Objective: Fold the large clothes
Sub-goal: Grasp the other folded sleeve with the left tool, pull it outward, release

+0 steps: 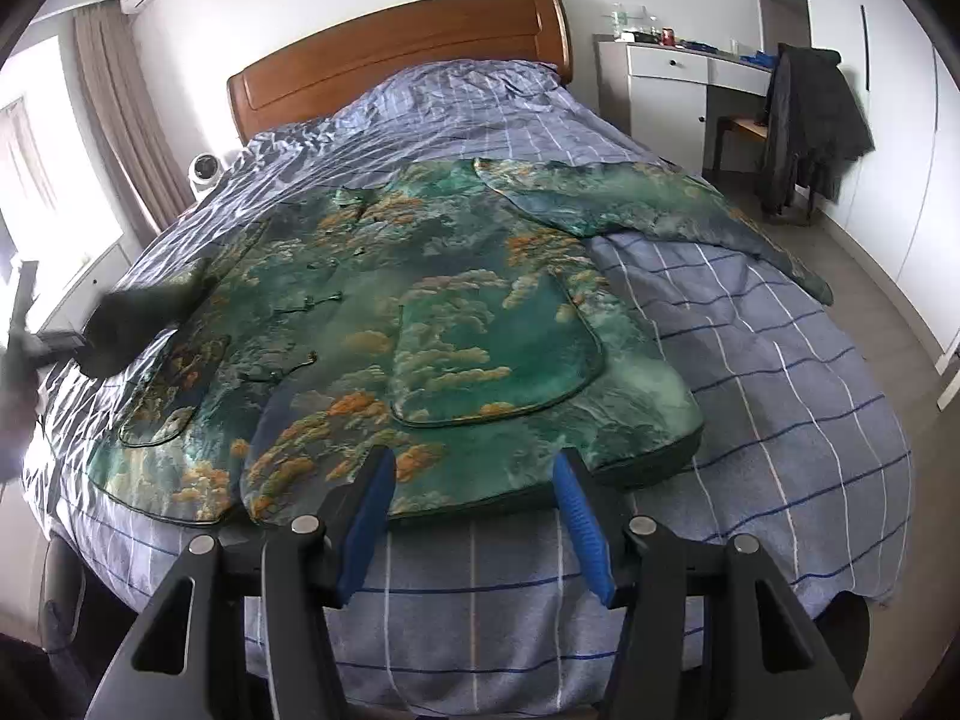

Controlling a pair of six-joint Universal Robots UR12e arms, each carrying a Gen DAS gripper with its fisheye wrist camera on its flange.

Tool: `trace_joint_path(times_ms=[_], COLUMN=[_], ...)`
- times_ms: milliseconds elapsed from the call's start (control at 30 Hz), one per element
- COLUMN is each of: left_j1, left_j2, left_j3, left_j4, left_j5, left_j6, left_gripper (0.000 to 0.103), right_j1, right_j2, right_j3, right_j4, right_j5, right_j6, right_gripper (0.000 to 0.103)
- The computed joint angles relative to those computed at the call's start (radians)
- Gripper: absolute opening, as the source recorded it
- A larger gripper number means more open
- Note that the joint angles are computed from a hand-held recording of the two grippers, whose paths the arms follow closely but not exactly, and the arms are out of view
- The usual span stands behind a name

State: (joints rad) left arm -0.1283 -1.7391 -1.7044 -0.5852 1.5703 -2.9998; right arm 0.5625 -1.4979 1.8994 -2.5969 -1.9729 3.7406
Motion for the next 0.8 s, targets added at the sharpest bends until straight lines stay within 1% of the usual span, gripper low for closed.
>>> trace_joint_path(times_ms=[33, 100, 133, 167, 200, 233, 267, 300, 333, 367, 400, 467, 567, 600, 667, 700, 800], left_j1=[0.019, 0.049, 0.065, 0.078, 0.091, 0.106, 0.12, 0.131, 0.138, 0.139, 0.136, 0.117, 0.071, 0.046, 0.031, 0.007, -0.04], left_j2=[0.016, 0.041, 0.055, 0.065, 0.077, 0.094, 0.11, 0.125, 0.138, 0.146, 0.155, 0.161, 0.16, 0.154, 0.165, 0.155, 0.139], left_j3=[-0.006, -0.021, -0.03, -0.038, -0.051, -0.067, -0.082, -0.097, -0.112, -0.12, -0.134, -0.154, -0.172, -0.175, -0.186, -0.184, -0.171], left_j4=[0.015, 0.043, 0.055, 0.066, 0.081, 0.088, 0.089, 0.085, 0.078, 0.074, 0.071, 0.082, 0.1, 0.102, 0.11, 0.125, 0.167], left_j5=[0.013, 0.07, 0.115, 0.149, 0.188, 0.226, 0.245, 0.249, 0.243, 0.238, 0.237, 0.236, 0.211, 0.193, 0.159, 0.145, 0.123], left_j6=[-0.025, -0.065, -0.095, -0.123, -0.159, -0.196, -0.227, -0.259, -0.284, -0.297, -0.309, -0.314, -0.32, -0.329, -0.329, -0.336, -0.346], left_gripper=[0.013, 0.021, 0.03, 0.035, 0.037, 0.043, 0.044, 0.045, 0.045, 0.049, 0.051, 0.066, 0.079, 0.081, 0.084, 0.085, 0.091], right_j1=[0.002, 0.008, 0.01, 0.012, 0.015, 0.017, 0.02, 0.024, 0.026, 0.029, 0.03, 0.032, 0.032, 0.032, 0.035, 0.037, 0.043], right_j2=[0.002, 0.01, 0.012, 0.014, 0.017, 0.018, 0.02, 0.023, 0.024, 0.027, 0.03, 0.035, 0.044, 0.045, 0.047, 0.048, 0.046], right_j3=[-0.003, -0.01, -0.013, -0.015, -0.018, -0.019, -0.02, -0.023, -0.024, -0.026, -0.029, -0.033, -0.04, -0.043, -0.045, -0.046, -0.048], right_j4=[-0.002, -0.01, -0.015, -0.022, -0.03, -0.035, -0.041, -0.046, -0.049, -0.053, -0.057, -0.063, -0.067, -0.066, -0.068, -0.067, -0.062], right_j5=[-0.003, -0.01, -0.011, -0.011, -0.012, -0.014, -0.019, -0.026, -0.03, -0.034, -0.034, -0.035, -0.032, -0.031, -0.036, -0.041, -0.062], right_j6=[-0.007, -0.023, -0.03, -0.039, -0.049, -0.054, -0.063, -0.073, -0.078, -0.084, -0.09, -0.096, -0.109, -0.112, -0.116, -0.122, -0.132], right_gripper=[0.056, 0.056, 0.056, 0.056, 0.056, 0.056, 0.056, 0.056, 0.056, 0.056, 0.056, 0.056, 0.056, 0.056, 0.056, 0.056, 0.056])
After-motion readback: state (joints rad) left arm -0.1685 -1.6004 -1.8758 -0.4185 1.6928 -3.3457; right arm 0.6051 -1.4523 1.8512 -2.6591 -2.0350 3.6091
